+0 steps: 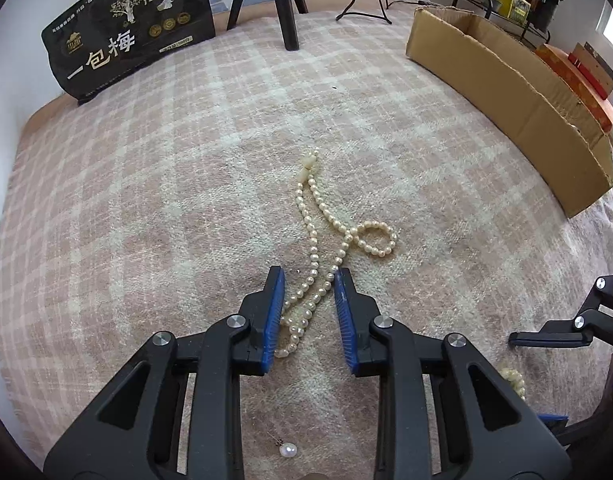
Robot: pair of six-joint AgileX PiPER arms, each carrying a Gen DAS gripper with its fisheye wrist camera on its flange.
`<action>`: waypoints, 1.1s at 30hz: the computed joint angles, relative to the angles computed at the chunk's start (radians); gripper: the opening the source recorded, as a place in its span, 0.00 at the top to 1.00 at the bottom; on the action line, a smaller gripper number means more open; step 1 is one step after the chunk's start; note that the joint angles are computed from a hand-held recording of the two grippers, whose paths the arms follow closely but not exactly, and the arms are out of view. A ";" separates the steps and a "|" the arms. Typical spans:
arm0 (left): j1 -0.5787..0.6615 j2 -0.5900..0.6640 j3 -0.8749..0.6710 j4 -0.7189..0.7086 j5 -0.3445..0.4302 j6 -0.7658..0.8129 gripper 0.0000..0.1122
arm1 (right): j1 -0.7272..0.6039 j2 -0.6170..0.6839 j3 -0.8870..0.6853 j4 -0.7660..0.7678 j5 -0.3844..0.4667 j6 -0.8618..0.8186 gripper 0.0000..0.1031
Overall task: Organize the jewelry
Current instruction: 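Lower left tool onto the short pearl necklace while right tool approaches the yellow bead bracelet, then close left tool on the pearl necklace while right tool grips the yellow bead bracelet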
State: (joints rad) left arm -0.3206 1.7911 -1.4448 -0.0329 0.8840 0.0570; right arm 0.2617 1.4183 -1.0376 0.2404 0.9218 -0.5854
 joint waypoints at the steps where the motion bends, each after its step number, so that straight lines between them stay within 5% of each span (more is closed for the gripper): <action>1: 0.000 0.001 0.000 -0.005 -0.001 0.002 0.77 | -0.001 0.000 -0.001 0.001 0.001 0.000 0.58; 6: 0.005 0.012 0.001 0.006 -0.029 -0.040 0.94 | 0.001 0.003 -0.001 -0.003 0.002 0.007 0.59; 13: 0.008 0.003 0.008 -0.005 -0.047 -0.081 0.95 | -0.007 0.013 0.001 0.010 0.008 -0.011 0.70; 17: 0.035 -0.015 0.010 -0.036 -0.052 -0.080 0.95 | -0.046 0.028 -0.013 0.057 0.029 -0.033 0.91; 33: 0.113 -0.100 -0.044 -0.172 -0.025 -0.045 0.95 | -0.053 -0.036 -0.058 0.083 0.048 -0.014 0.95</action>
State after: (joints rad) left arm -0.2071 1.6908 -1.4885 -0.2049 0.8594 0.0124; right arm 0.2091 1.3824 -1.0961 0.3234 0.9694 -0.5997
